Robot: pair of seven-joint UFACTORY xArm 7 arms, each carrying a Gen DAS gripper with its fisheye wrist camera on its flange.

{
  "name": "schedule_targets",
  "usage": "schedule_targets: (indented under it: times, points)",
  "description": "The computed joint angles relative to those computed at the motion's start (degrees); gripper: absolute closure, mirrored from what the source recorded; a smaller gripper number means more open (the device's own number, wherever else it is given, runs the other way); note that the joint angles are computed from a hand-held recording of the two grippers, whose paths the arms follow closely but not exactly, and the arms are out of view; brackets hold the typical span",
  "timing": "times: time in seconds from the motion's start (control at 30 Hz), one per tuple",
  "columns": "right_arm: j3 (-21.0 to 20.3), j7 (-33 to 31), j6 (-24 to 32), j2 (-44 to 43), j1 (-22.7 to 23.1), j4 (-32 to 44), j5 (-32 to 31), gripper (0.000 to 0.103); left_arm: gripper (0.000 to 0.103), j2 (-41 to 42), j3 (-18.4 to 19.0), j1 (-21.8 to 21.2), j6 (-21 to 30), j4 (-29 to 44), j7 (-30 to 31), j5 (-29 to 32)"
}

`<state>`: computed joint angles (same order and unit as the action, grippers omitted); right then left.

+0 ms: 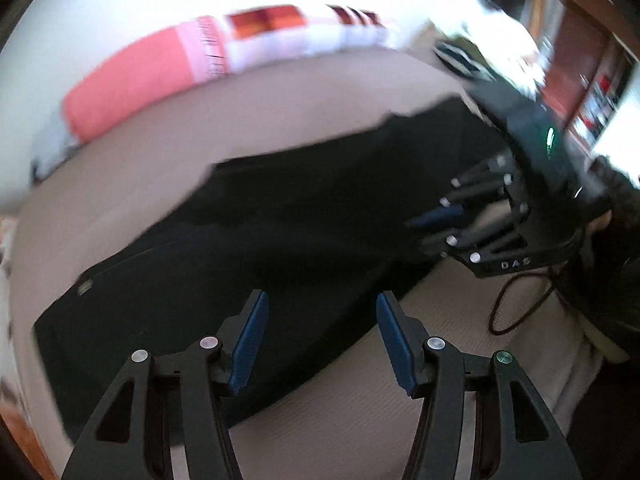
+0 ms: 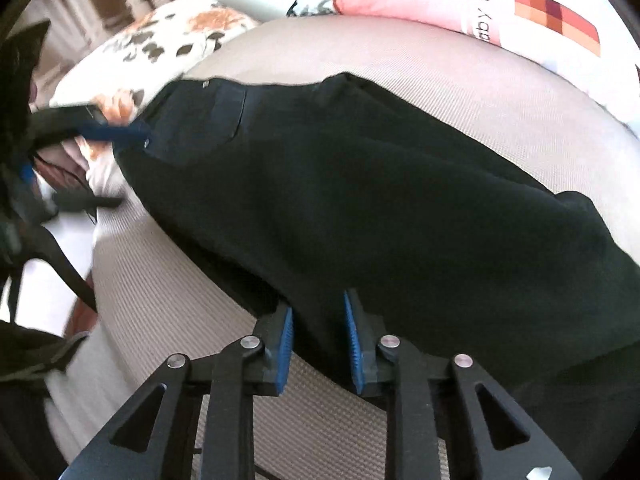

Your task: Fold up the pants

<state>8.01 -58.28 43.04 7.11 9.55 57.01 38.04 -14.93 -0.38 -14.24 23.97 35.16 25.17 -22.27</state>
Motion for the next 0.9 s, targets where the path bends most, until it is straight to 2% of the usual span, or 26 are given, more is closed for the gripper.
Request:
schedule_targets:
  times: [0.1, 0.2, 0.27, 0.3, 0.33, 0.4, 0.5, 0.63, 0.7, 0.83, 0.9]
  points:
    - [0.1, -0.34, 0.22, -0.35, -0.21, 0.35, 2.11, 0.082, 0.046, 6.69, -0.77, -1.79, -1.51, 3.81, 3.0, -1.98]
    - [-0.12, -0.39, 0.96, -0.07, -0.46, 0.92, 3.27, 0.082, 0.046, 10.12, -1.71, -2.07, -1.21, 5.34, 8.71, -6.2]
    - [-0.19, -0.45, 1.56, 0.18, -0.63, 1.28, 3.49, 0.082, 0.05, 12.75, -3.04, -1.33, -2.07, 6.61, 8.86, -5.71]
    - [-0.17, -0.65, 1.55, 0.15, -0.66, 1.27, 3.54, 0.082, 0.061, 13.99, -3.6, -0.93, -2.56, 7.38, 8.63, -5.54]
    - [-0.15, -0.84, 1.47, 0.0, -0.66, 1.13, 3.65, 0.082, 0.077, 15.33, -4.03, -0.52, -2.15, 8.6, 9.47, -7.17]
    - [-0.34, -0.54, 2.1, -0.03, -0.75, 1.4, 3.17, 0.082, 0.093, 17.5, -4.84, 0.66, -1.47, 10.87, 10.72, -10.26]
    - [-1.18, 0.33, 3.94, -1.45, -1.6, 1.5, 3.03, 0.081, 0.096, 19.32, -5.72, 1.75, -3.95, 11.92, 7.11, -6.69]
    - [-4.38, 1.97, 5.96, -2.35, -5.1, 3.22, 5.66, 0.074, 0.096, 18.5, -7.0, 3.44, -4.32, 11.35, 9.21, -9.09]
    - [-6.72, 7.13, 4.84, 0.05, -7.93, 5.65, 5.96, 0.067, 0.096, 17.26, -7.04, 3.29, -4.74, 10.13, 8.76, -8.99]
    - [-9.42, 19.42, 0.7, 6.67, -13.58, 10.43, 3.94, 0.066, 0.096, 16.19, -6.99, 2.93, -5.48, 8.58, 9.21, -12.35]
    - [-9.58, 22.59, 0.17, 9.35, -16.53, 12.32, 5.13, 0.066, 0.096, 16.43, -6.75, 2.82, -5.21, 8.75, 9.42, -13.61]
